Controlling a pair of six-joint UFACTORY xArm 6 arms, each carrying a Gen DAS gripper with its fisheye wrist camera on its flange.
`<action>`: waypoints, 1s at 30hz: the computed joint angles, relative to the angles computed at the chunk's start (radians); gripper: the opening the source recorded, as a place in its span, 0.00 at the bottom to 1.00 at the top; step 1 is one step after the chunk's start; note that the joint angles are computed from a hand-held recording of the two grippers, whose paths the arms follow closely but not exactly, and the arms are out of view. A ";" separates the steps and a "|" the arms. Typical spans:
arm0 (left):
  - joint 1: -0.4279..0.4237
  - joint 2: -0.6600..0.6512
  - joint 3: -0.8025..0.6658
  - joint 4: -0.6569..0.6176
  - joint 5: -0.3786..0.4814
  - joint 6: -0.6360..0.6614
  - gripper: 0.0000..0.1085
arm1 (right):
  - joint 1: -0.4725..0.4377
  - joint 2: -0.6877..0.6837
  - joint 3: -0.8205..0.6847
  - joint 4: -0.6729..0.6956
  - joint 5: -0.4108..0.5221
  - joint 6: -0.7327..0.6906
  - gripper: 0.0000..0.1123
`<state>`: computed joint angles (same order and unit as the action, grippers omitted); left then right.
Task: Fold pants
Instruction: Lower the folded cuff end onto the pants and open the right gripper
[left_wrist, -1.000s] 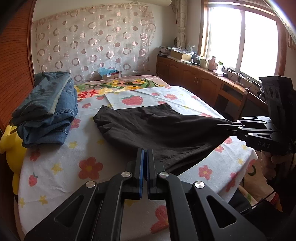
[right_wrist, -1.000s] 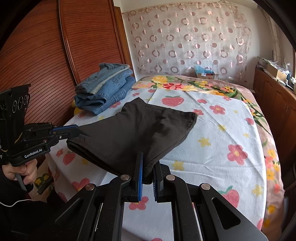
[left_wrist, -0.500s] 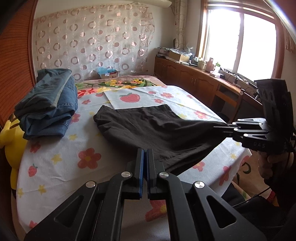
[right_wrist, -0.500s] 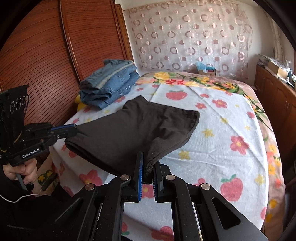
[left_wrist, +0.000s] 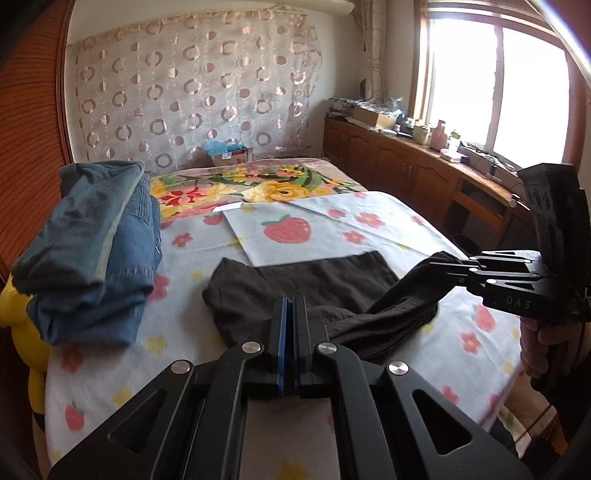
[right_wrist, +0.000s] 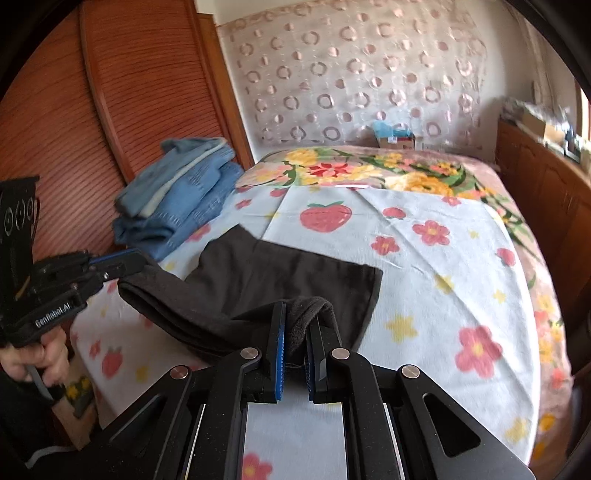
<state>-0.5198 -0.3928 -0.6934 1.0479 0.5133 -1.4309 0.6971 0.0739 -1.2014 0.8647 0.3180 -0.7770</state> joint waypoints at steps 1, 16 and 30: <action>0.013 0.012 -0.007 -0.006 -0.007 0.011 0.03 | -0.003 0.026 -0.029 -0.004 0.007 0.011 0.07; 0.120 0.135 -0.093 -0.038 -0.046 0.081 0.03 | -0.005 0.238 -0.254 -0.173 0.023 0.206 0.09; 0.126 0.085 -0.025 -0.048 -0.080 0.083 0.41 | -0.016 0.196 -0.201 -0.183 -0.030 0.168 0.39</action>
<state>-0.3939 -0.3082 -0.7187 1.0001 0.4336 -1.3482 0.6814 0.2694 -1.4022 0.6818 0.2879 -0.6085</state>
